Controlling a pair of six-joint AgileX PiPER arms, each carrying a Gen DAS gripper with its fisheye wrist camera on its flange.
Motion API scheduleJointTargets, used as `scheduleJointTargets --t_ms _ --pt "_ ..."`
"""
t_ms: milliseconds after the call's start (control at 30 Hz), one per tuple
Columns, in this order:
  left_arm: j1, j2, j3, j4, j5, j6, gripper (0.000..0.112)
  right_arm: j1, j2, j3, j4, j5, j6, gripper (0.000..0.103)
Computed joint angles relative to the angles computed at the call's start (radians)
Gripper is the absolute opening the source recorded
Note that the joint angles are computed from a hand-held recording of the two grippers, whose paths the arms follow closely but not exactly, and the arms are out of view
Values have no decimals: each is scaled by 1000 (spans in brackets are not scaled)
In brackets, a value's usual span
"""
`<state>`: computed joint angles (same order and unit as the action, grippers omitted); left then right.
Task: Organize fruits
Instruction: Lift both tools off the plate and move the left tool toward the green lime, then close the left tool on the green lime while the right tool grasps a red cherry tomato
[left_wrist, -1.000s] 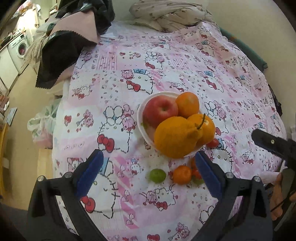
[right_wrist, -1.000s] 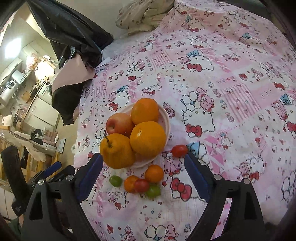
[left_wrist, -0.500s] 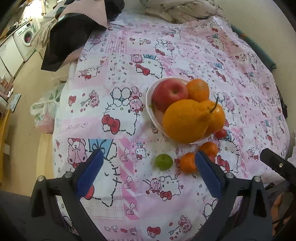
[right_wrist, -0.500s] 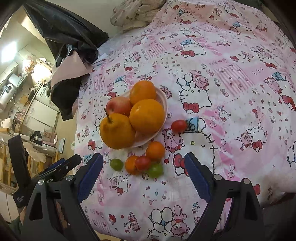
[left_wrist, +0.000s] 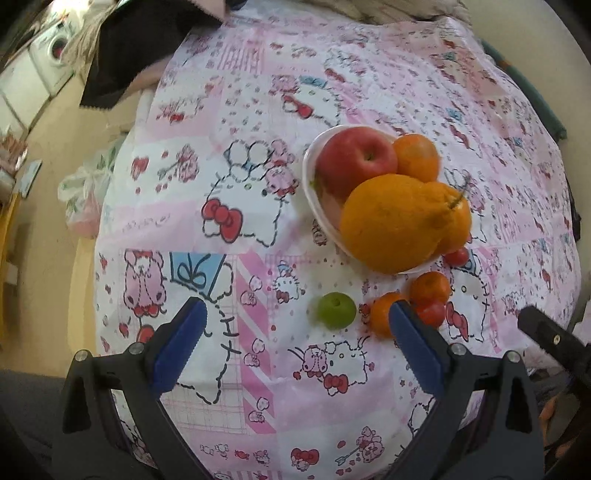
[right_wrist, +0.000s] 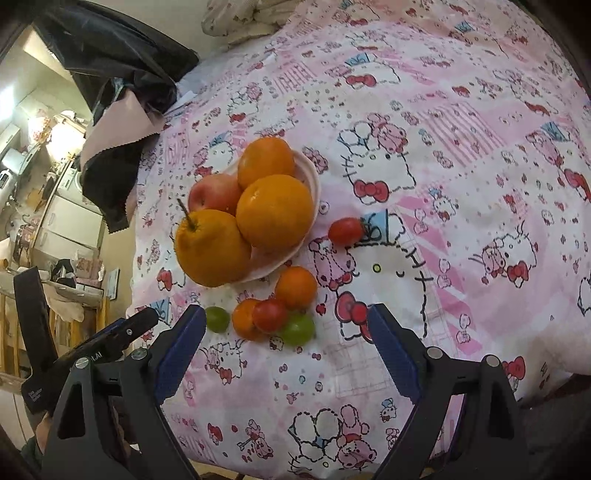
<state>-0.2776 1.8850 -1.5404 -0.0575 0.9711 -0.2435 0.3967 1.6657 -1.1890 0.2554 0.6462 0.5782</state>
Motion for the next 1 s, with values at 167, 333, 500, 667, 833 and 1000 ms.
scheduleJointTargets --t_ms 167,333,500,667,833,1000 --pt "38 32 -21 -28 19 -33 97 -74 -1 69 211 -26 -109 92" --pt "46 78 -44 -50 41 -20 81 -102 14 82 235 -24 -75 92" --pt "22 163 -102 -102 76 29 73 -105 25 69 262 -22 -101 92" --pt "11 246 -161 -156 133 61 60 -116 23 77 274 -17 -112 92" --pt "-6 265 -178 -143 132 57 60 -122 26 80 280 -13 -112 92" --pt "-24 274 -196 -125 140 73 42 -114 42 60 281 0 -122 92"
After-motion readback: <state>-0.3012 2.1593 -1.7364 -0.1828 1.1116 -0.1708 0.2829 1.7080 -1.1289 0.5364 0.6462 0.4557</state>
